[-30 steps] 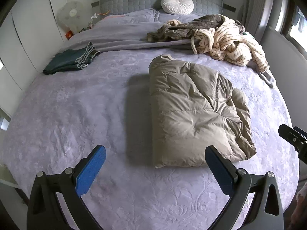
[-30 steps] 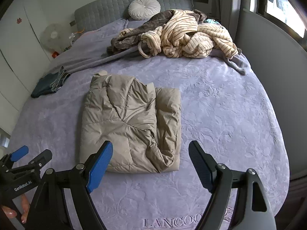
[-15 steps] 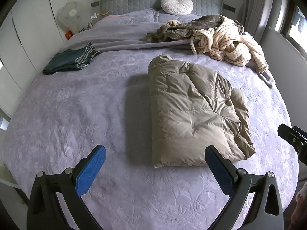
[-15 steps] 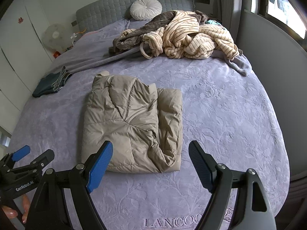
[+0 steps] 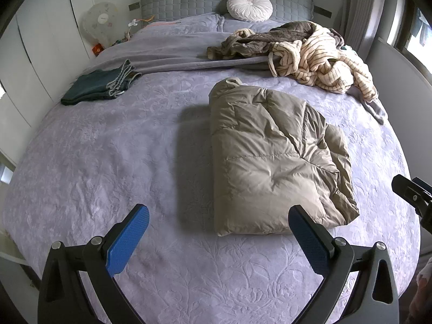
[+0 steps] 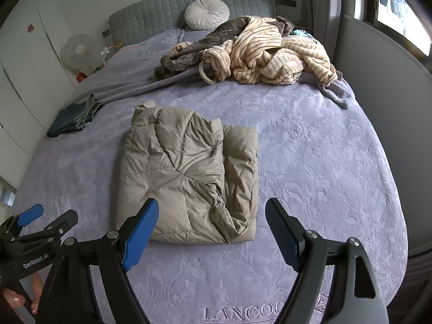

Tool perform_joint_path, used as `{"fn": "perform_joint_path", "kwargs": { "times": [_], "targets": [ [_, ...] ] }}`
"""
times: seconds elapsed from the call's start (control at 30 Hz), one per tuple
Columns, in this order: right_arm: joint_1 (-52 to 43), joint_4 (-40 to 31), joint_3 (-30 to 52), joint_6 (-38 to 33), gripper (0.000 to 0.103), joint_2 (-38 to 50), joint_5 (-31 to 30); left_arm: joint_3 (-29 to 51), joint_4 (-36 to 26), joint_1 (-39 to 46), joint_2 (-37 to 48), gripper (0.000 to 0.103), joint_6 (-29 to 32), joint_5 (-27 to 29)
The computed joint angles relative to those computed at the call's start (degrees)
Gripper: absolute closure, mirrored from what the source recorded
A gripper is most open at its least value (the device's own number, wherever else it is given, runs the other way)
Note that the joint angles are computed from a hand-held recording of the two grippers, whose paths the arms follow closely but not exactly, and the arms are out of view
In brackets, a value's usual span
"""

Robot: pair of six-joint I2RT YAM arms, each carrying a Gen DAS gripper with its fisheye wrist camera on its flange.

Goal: Fold large clothes

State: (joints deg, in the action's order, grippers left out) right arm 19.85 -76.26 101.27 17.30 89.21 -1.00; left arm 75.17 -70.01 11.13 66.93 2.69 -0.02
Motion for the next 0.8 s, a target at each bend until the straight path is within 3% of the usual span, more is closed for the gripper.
{"fn": "perform_joint_path", "kwargs": {
  "times": [0.8],
  "targets": [
    [-0.1,0.1,0.2,-0.1,0.02,0.1,-0.1,0.3,-0.4,-0.5,-0.3,0.0,-0.7,-0.4]
  ]
}}
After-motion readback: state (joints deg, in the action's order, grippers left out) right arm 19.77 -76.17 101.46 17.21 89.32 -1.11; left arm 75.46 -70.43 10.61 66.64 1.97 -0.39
